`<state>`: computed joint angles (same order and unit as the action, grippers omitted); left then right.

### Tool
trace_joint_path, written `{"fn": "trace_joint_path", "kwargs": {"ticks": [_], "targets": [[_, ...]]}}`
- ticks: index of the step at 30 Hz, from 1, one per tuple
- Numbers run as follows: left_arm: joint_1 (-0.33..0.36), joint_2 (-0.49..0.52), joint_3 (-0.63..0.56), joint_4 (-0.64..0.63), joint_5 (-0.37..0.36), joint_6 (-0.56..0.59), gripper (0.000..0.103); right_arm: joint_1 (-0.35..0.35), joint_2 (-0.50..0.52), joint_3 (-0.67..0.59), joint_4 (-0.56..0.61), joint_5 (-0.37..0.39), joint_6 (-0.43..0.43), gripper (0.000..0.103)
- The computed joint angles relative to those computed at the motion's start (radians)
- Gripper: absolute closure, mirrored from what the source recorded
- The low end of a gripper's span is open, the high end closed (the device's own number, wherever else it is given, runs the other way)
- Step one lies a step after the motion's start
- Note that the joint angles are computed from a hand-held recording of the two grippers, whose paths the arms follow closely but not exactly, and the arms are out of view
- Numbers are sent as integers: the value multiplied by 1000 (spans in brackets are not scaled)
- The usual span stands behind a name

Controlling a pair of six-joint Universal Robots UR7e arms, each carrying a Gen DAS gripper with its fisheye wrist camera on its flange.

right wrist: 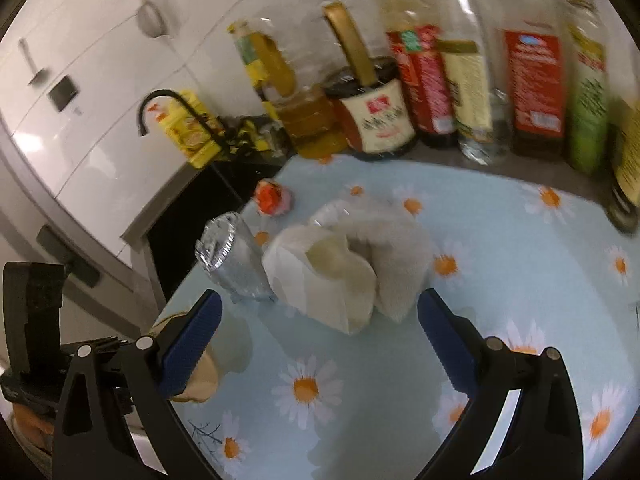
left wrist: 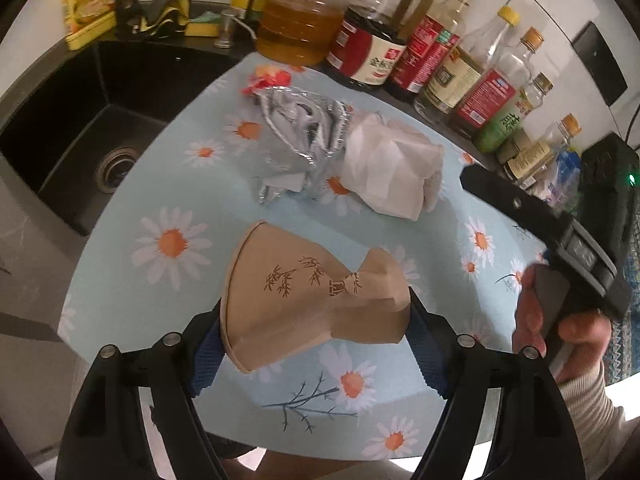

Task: Collect trash
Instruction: 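Grasp the brown paper cup with the left gripper while the right gripper grasps the white tissue, then carry the paper cup and white tissue down over the black trash bin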

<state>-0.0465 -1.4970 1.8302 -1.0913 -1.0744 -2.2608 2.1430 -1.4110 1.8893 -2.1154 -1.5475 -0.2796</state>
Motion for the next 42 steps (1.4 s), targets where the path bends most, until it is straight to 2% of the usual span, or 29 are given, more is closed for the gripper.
{"fn": "trace_joint_path", "kwargs": {"ticks": [6,7,11,13,16,19,21,22,25,32,36,42], "targets": [[-32,-12,8,28,-32,-109,26,-10,75,-42,3,35,-127,15],[-35,-12,7,33,-38,-121,26,-12,84,-49,11,36,-143,21],[-53,-5,-6,71,-46,-173,26,-14,110,-70,37,60,-221,30],[-56,-1,-14,86,-52,-184,26,-8,117,-71,40,55,-270,32],[-56,4,-23,96,-58,-188,26,-2,131,-76,59,42,-315,45],[-51,11,-29,98,-67,-183,26,-2,134,-66,57,32,-342,45],[-50,10,-27,96,-73,-193,26,-9,136,-61,71,33,-348,49],[-50,8,-25,94,-75,-195,26,-9,136,-58,76,27,-350,63],[-47,10,-23,90,-87,-194,26,-13,124,-42,69,24,-364,70],[-36,15,-25,73,-81,-167,26,-35,74,-29,71,57,-344,71],[-30,5,-14,48,-69,-136,26,-52,26,-20,85,86,-287,71],[-40,-14,-2,25,-35,-77,26,-56,-87,33,72,76,-195,71]]}}
